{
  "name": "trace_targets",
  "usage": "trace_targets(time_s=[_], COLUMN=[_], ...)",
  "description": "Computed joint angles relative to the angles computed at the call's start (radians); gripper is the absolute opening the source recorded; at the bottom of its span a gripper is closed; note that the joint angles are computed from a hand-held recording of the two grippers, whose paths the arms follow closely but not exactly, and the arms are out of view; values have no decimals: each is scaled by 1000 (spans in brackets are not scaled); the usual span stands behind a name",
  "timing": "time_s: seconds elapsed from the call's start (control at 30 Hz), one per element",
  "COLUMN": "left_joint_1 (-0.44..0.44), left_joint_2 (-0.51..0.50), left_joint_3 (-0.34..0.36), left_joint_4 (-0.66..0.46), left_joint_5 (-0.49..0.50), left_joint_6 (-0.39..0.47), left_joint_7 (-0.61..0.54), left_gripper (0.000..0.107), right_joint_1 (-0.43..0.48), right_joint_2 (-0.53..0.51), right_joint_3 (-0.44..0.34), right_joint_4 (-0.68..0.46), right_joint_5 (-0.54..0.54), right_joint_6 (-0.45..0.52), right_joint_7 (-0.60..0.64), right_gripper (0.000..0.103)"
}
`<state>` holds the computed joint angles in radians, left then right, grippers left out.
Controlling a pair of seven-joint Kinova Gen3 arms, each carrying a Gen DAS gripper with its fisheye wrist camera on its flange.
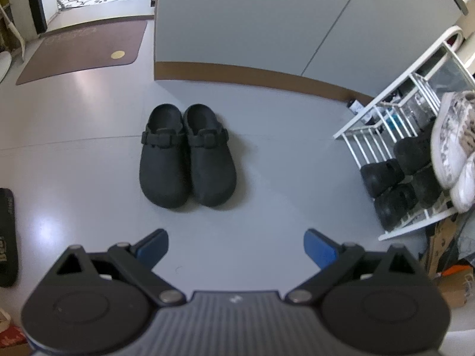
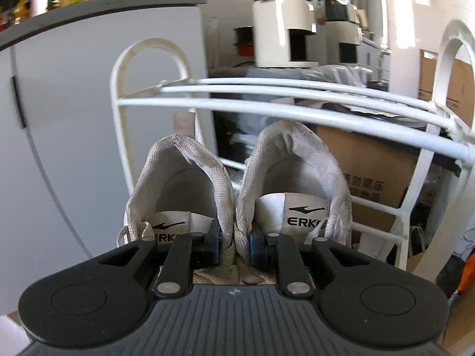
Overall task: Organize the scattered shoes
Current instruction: 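Insert the held white-grey sneakers into the rack's upper shelf with the right tool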
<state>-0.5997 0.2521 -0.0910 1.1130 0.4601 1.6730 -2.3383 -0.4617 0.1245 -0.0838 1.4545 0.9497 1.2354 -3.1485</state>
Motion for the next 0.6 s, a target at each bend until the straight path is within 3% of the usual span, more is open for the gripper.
trace_targets(time_s=[0.33,0.6], left_joint_1=[-6,1], left_joint_2=[3,2], left_joint_3=[4,4], left_joint_4=[-9,-12], left_joint_5=[9,9], left_joint_6=[12,8], left_joint_7=[-7,0], left_gripper=[99,99], right_joint_1=[57,55], right_joint_2=[88,146], right_joint_3=[75,140], right_joint_4=[-127,-174], right_joint_5=[-37,-5], right_joint_6=[56,92], right_joint_7=[26,-77], right_gripper=[20,20])
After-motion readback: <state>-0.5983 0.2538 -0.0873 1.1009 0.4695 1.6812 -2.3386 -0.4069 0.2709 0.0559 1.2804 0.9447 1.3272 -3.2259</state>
